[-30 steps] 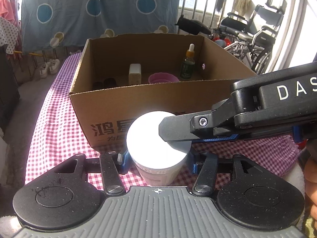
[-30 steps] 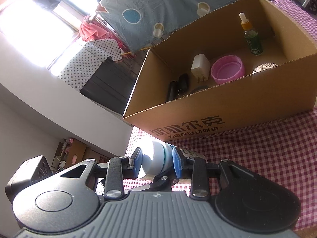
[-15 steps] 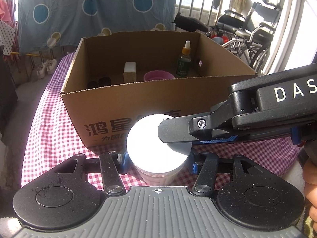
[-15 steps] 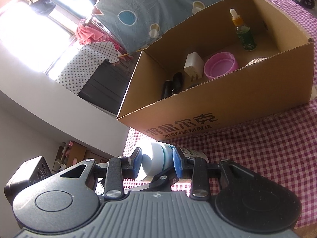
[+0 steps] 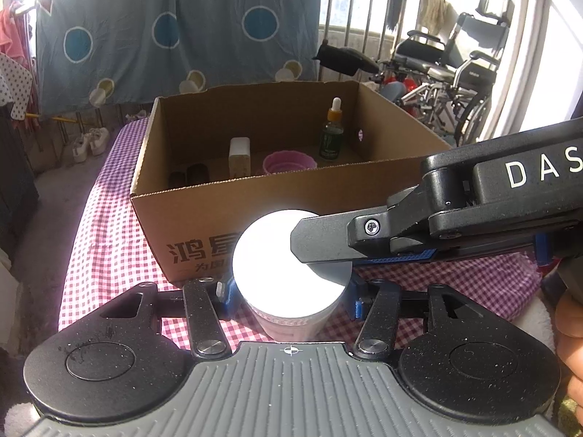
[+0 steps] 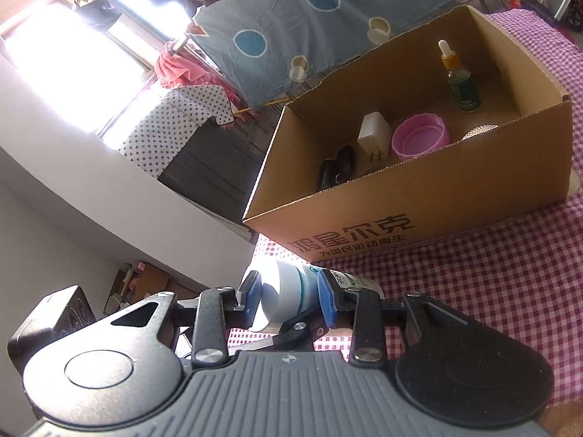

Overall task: Organize rigid objects
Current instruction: 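Carry the white jar over the box and lower it inside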

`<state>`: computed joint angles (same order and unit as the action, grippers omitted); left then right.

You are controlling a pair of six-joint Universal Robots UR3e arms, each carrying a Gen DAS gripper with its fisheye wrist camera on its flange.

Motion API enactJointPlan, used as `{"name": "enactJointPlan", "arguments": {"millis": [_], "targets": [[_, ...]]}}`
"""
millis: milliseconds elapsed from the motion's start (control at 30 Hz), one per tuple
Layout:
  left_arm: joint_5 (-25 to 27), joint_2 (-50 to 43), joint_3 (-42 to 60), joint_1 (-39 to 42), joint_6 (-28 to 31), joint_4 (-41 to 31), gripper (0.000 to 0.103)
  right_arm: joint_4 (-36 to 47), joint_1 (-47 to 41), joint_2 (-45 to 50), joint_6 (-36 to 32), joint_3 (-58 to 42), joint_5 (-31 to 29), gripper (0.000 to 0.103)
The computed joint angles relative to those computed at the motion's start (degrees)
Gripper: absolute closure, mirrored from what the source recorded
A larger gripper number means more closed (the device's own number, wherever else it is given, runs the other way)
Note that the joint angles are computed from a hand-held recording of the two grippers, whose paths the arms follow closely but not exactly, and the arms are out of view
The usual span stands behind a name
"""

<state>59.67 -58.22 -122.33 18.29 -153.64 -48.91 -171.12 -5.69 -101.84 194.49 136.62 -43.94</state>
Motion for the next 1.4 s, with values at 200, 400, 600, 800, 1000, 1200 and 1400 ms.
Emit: {"name": "enactJointPlan", "arguments": {"millis": [200,400,600,800,1000,1200,1400], "targets": [[-1.9,5.5,1.1,2.5,1.2,-3.4,0.050,2.3,-1.0,-6.4,-1.3,0.8,2.4,0.065],[-3.6,7.0,5.0,3.9,0.3,-4.9,0.050,5.0,-1.7,-11.5,-2.5,-1.2,4.1,0.065],[-3.8,2.5,11.2,1.7,-1.5,-3.2,0.050,6.5,-3.3,-14.5,-3.1,-4.5,5.4,0.064],[-2.2,-7.6,19.9,-4.7,-5.1,0.0,0.050,13.8,-9.5,-15.8,-6.9,-9.5,10.2,0.063],[1.7,-19.0,29.1,-12.1,-8.6,3.5,0.050,21.1,-13.8,-11.8,-11.3,-17.1,11.8,0.063],[2.5,-31.9,41.7,-16.6,-10.3,-0.2,0.050,25.0,-15.5,-2.6,-13.5,-25.7,10.4,0.063],[4.2,-45.4,56.2,-20.2,-13.1,-5.7,0.050,30.7,-15.8,9.7,-16.6,-37.1,8.4,0.062]]}}
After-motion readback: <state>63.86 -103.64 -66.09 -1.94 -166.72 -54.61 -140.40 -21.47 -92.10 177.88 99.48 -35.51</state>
